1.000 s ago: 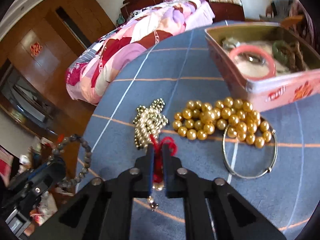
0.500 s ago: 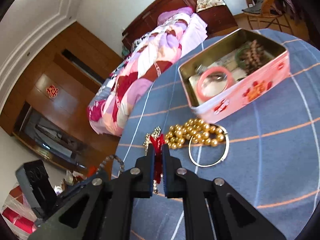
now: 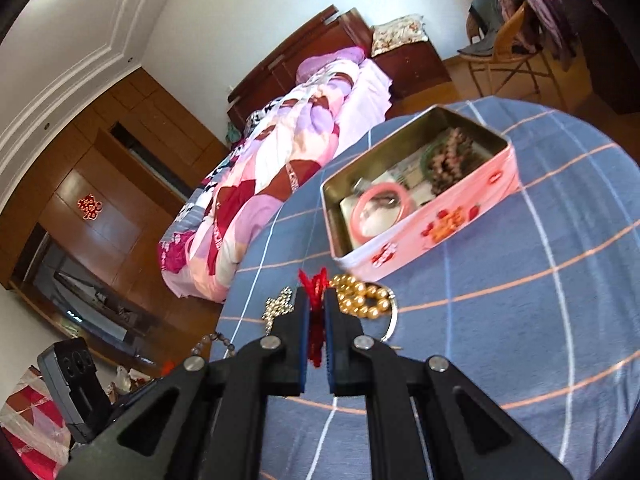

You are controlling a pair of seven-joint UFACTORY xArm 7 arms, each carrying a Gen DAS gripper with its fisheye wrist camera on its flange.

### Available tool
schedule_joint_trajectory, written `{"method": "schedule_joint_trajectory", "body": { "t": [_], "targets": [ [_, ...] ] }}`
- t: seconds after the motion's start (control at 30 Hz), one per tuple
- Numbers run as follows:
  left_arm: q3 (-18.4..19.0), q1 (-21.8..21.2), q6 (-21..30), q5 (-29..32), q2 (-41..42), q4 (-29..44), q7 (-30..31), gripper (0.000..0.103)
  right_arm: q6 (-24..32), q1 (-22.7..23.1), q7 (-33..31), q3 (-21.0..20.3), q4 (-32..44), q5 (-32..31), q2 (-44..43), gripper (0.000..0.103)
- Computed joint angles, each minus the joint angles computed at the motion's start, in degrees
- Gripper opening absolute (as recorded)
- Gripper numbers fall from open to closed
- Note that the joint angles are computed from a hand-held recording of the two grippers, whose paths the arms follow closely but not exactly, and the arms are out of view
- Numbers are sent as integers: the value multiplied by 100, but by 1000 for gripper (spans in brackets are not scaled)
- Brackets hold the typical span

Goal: Organize jewelry
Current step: 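Carry the dark bracelet and red-corded strand over the pink tin with both tools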

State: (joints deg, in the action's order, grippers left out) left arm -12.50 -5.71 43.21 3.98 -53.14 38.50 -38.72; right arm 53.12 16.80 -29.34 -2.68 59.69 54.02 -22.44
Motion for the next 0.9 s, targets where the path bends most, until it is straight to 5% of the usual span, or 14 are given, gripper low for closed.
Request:
{"method": "schedule_joint_trajectory", "body": {
  "t": [0.9],
  "targets": [
    [-78, -193, -1136, 199, 1849, 1460, 440, 9, -547, -184, -179, -112, 733, -32, 328, 10]
  ]
}}
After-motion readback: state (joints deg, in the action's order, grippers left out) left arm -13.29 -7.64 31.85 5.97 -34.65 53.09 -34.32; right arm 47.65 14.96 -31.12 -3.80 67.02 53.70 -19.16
